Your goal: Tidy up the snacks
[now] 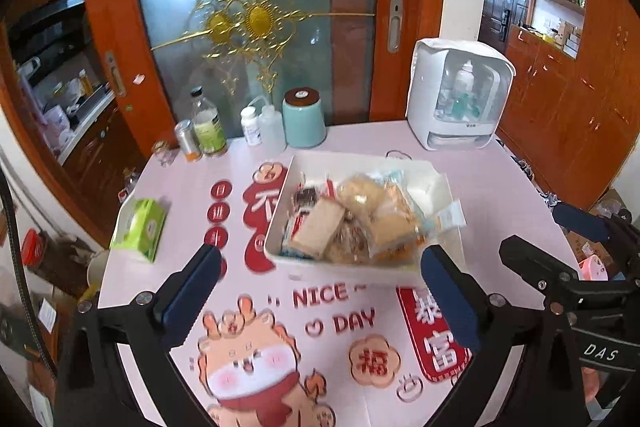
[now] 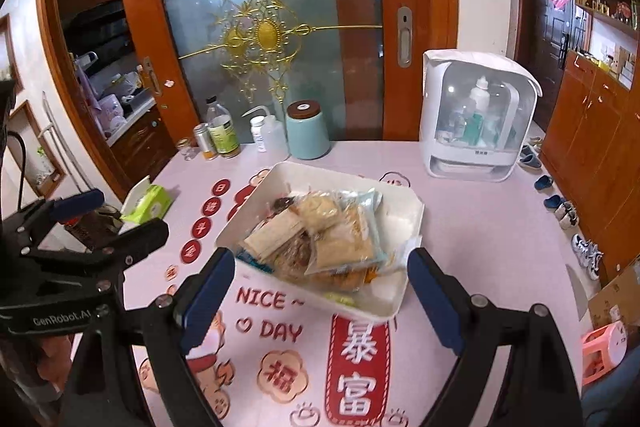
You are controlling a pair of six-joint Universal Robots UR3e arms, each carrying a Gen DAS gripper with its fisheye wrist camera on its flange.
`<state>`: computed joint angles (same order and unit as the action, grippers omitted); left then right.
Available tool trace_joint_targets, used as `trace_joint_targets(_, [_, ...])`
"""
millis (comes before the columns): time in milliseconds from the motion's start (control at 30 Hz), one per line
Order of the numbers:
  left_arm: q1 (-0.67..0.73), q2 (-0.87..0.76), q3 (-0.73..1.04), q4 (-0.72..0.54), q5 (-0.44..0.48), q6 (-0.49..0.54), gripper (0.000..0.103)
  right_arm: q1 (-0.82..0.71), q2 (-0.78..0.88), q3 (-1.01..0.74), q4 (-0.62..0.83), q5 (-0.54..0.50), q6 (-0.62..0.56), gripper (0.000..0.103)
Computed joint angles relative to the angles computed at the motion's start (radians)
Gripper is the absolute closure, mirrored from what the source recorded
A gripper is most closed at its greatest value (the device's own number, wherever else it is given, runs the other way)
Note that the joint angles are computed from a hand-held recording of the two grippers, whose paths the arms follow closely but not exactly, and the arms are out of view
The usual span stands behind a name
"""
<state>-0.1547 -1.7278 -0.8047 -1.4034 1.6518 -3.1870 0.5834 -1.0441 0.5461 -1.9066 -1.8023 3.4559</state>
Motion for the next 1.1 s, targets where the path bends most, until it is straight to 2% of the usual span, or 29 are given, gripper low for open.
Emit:
trace_joint_targets(133, [-0.007, 0.158, -0.216, 0.018, 0.014, -0.042, 0.001, 0.036, -0.141, 0.268, -0.104, 0.005, 0.041, 0.014])
trace_joint_targets(233, [-0.039, 0.27, -0.371, 0.039, 0.064, -0.083, 0.001, 0.067, -0.205, 0.392, -0.131, -0.008, 0.085, 0.014])
trace_joint_targets(400, [-0.107, 0.372, -0.512, 0.053, 0.163, -0.168, 0.001, 0.123, -0.284, 0.546, -0.164, -0.023, 0.168, 0.014])
trace_joint_targets(500, [-0.122, 0.417, -0.563, 0.047, 0.183, -0.212, 0.001, 0.164, -0.309, 0.597, -0.176, -0.064, 0.223, 0.014])
trace_joint_targets(700, [-0.106, 0.493, -0.625, 0.006, 0.156, -0.263, 0.001, 0.216, -0.333, 0.642, -0.169, -0.103, 0.274, 0.014])
trace_joint_targets(767, [-0.109, 0.503, -0.636, -0.003, 0.159, -0.263, 0.001, 0.228, -0.332, 0.644, -0.164, -0.118, 0.272, 0.014])
trace_joint_targets(900, [-0.154, 0.496, -0.637, -0.007, 0.22, -0.28, 0.001, 0.25, -0.33, 0.646, -0.161, -0.152, 0.27, 0.014])
trace_joint_targets(1100, [-0.151, 0.506, -0.646, -0.014, 0.211, -0.282, 0.001, 0.257, -0.338, 0.657, -0.168, -0.157, 0.286, 0.014])
